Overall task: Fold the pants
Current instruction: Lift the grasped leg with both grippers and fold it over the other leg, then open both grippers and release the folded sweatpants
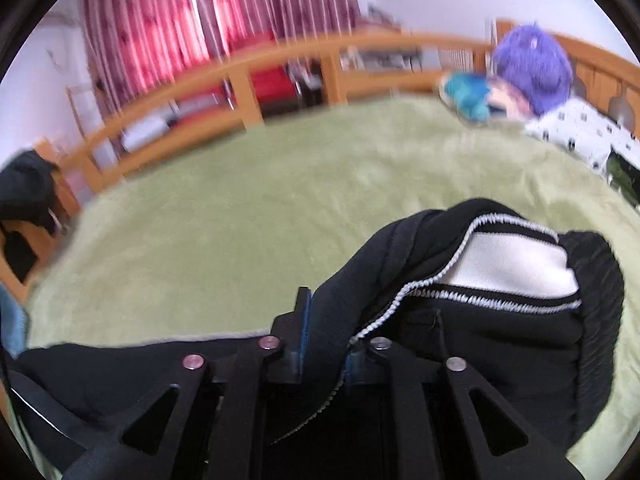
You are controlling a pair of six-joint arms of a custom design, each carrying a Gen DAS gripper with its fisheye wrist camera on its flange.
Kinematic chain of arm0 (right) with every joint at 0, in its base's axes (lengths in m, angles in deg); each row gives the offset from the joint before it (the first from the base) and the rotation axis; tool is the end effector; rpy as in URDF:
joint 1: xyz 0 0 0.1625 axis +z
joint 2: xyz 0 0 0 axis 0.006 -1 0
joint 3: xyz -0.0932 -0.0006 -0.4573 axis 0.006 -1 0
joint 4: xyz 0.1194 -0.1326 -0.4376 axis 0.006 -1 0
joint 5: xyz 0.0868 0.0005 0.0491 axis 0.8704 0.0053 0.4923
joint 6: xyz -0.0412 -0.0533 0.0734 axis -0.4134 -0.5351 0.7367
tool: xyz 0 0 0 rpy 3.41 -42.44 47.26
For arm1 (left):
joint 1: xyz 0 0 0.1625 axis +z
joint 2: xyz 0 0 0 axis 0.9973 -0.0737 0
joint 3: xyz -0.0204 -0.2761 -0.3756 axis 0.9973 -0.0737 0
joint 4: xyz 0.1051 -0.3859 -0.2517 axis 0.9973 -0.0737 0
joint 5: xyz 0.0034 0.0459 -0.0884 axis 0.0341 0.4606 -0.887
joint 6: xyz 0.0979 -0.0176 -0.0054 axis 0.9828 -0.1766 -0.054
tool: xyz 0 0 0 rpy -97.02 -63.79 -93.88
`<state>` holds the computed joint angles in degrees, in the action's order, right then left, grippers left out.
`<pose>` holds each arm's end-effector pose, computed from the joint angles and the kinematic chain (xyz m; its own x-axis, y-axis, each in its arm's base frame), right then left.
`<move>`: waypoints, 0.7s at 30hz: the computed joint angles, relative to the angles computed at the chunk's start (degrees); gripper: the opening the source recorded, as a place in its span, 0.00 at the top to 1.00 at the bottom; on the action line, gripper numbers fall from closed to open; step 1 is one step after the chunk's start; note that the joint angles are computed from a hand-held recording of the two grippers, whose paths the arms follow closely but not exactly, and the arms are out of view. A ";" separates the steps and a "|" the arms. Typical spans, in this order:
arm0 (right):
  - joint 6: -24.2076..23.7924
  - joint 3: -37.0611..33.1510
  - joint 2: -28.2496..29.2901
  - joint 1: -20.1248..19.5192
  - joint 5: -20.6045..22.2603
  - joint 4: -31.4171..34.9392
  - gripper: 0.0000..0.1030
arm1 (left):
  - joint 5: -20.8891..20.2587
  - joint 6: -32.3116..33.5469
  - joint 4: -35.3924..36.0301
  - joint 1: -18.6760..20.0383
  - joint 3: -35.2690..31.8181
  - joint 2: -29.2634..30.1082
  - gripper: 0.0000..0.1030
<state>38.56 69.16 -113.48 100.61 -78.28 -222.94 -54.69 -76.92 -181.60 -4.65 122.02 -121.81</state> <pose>0.1963 -0.6901 0.0817 -0.7587 0.3487 0.5502 -0.2632 0.6086 -0.7486 0.0958 -0.6827 0.3996 -0.7955 -0.3805 -0.4717 0.2352 0.5235 -0.8189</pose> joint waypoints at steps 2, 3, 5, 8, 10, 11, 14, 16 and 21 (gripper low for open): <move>2.96 -0.98 0.54 -1.12 -1.67 7.20 0.76 | 7.25 1.37 0.50 -0.50 -0.67 1.53 0.73; 2.05 -0.90 0.94 -1.12 -2.54 7.21 0.76 | 8.16 3.45 -1.21 -0.62 -0.10 1.42 0.61; -2.50 -0.17 1.59 -0.28 -4.35 3.69 0.62 | 8.08 5.20 -3.50 -0.70 1.23 0.17 0.30; -6.30 0.81 1.76 2.17 -7.87 -2.34 0.36 | 5.80 9.22 -8.72 -1.11 5.15 -3.75 0.23; -8.32 2.34 1.07 3.41 -6.90 -5.45 0.36 | 8.71 12.85 -10.47 -1.99 6.47 -5.47 0.23; -8.65 3.29 0.52 4.33 -6.99 -5.25 0.36 | 9.06 14.05 -10.81 -2.11 7.71 -6.69 0.23; -8.55 5.08 0.56 7.05 -8.94 -5.77 0.36 | 7.86 13.00 -8.07 -1.08 11.73 -11.48 0.22; -6.74 7.28 0.46 8.36 -8.25 -5.89 0.36 | 5.77 9.36 -3.37 1.05 14.22 -14.88 0.22; 0.42 12.16 2.04 10.94 -7.95 -5.72 0.36 | -1.99 3.57 4.27 7.52 13.51 -16.63 0.24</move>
